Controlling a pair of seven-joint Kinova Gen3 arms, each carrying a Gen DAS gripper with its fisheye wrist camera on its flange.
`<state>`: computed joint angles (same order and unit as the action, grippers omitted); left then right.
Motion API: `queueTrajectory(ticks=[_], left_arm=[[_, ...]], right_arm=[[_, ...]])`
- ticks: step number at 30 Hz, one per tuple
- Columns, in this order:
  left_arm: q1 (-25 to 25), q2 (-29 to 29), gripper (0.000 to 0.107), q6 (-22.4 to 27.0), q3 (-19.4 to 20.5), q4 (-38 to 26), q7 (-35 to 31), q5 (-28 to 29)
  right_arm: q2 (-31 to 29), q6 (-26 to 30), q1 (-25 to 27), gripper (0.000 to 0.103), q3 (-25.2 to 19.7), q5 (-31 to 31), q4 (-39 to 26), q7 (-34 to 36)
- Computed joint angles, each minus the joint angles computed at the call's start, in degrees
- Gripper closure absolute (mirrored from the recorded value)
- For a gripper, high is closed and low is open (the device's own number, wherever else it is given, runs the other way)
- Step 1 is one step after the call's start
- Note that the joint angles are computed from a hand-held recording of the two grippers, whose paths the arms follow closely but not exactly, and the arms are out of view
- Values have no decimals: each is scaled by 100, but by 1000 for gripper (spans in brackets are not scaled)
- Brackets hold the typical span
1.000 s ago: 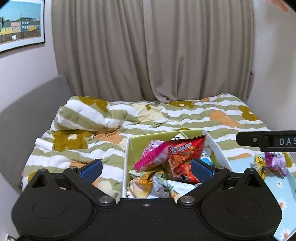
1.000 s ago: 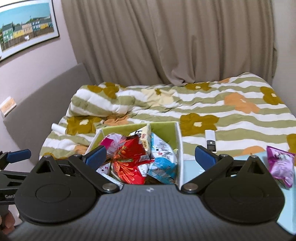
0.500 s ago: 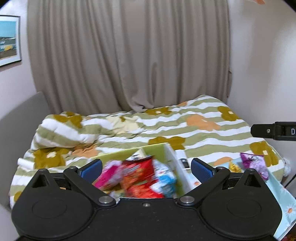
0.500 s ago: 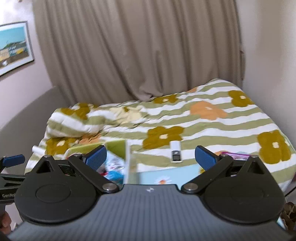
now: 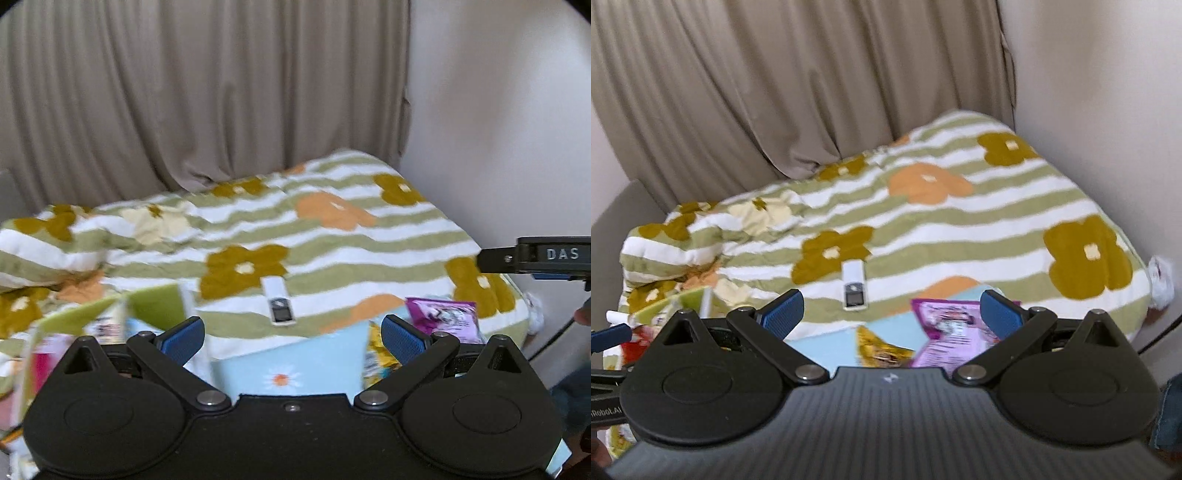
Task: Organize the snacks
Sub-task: 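Move both tools to the mat toward the gold and purple bags, then grasp the gold bag with the left tool while the right tool grasps the purple bag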
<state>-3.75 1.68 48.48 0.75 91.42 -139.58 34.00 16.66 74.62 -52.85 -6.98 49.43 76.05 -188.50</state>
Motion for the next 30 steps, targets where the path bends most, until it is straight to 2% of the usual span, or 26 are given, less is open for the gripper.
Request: queueTrajectory(ticks=[8, 15, 22, 25, 29, 30], left_arm=[[826, 928, 5, -311, 531, -246, 1340, -1241], [1265, 1558, 7, -499, 705, -404, 1945, -1903], [1327, 2035, 16, -256, 779, -705, 2258, -2165], [1238, 2192, 18, -75, 856, -825, 2268, -2056], [1221, 2413, 39, 393, 892, -1064, 2305, -2020], [1214, 2441, 39, 461, 895, -1076, 2300, -2004]], right_arm=[[-271, -1474, 1082, 0, 58, -861, 1109, 199], [-217, -2602, 1674, 0, 168, -1496, 1695, 564], [-64, -3079, 1871, 0, 306, -1925, 1833, 1002], [-13, -3227, 1936, 0, 351, -2110, 1858, 1220], [57, -3339, 1985, 0, 392, -2328, 1850, 1503], [63, -3377, 1992, 0, 397, -2371, 1860, 1579]])
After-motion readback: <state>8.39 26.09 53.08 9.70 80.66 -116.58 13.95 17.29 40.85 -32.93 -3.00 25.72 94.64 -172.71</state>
